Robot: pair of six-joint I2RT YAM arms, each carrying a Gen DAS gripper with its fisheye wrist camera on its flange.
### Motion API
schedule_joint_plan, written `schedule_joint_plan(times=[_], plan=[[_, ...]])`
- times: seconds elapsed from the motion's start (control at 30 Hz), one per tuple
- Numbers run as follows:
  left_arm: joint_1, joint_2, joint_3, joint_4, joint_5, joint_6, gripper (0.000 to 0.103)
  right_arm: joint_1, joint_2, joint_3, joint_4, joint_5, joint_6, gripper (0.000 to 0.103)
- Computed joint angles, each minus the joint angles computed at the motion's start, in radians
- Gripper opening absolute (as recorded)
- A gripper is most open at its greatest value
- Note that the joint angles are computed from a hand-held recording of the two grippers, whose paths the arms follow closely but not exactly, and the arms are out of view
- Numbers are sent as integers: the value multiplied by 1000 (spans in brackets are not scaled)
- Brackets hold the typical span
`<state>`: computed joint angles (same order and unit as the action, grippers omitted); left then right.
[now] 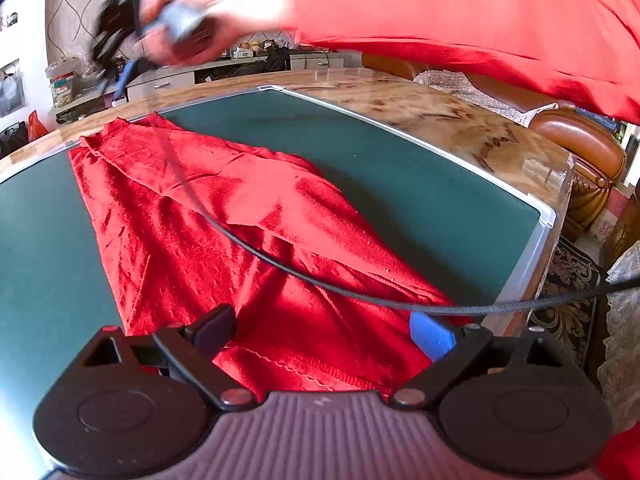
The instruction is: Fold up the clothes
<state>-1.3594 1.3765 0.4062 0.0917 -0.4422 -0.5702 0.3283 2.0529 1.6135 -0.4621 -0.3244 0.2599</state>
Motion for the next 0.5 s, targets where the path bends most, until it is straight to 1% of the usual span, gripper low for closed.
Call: schedule_joint_plan(times=[0.07, 0.13, 0.2, 0.23, 0.27, 0.3, 0.4, 0.5], plan=[[3, -34, -8, -23, 19, -24, 97, -56, -167, -179, -21, -64, -80, 25], [11, -74, -16, -51, 41, -44, 97, -89, -335, -335, -96, -73, -204, 25], [32, -134, -30, -84, 72, -74, 97, -95, -501, -482, -190, -36, -326, 25], [49, -160, -37, -93, 94, -86, 97, -83, -561, -539, -222, 10, -349, 25], [64, -183, -40, -108, 110, -99, 97, -67, -611, -591, -236, 62, -341, 25], [72, -197, -33, -132, 113, -114, 97, -58, -648, -635, -243, 84, -324, 25], [54, -225, 7, -234, 81, -166, 97, -70, -689, -735, -234, 8, -291, 25], [5, -235, 48, -342, 35, -240, 97, -32, -668, -813, -187, -3, -243, 25]])
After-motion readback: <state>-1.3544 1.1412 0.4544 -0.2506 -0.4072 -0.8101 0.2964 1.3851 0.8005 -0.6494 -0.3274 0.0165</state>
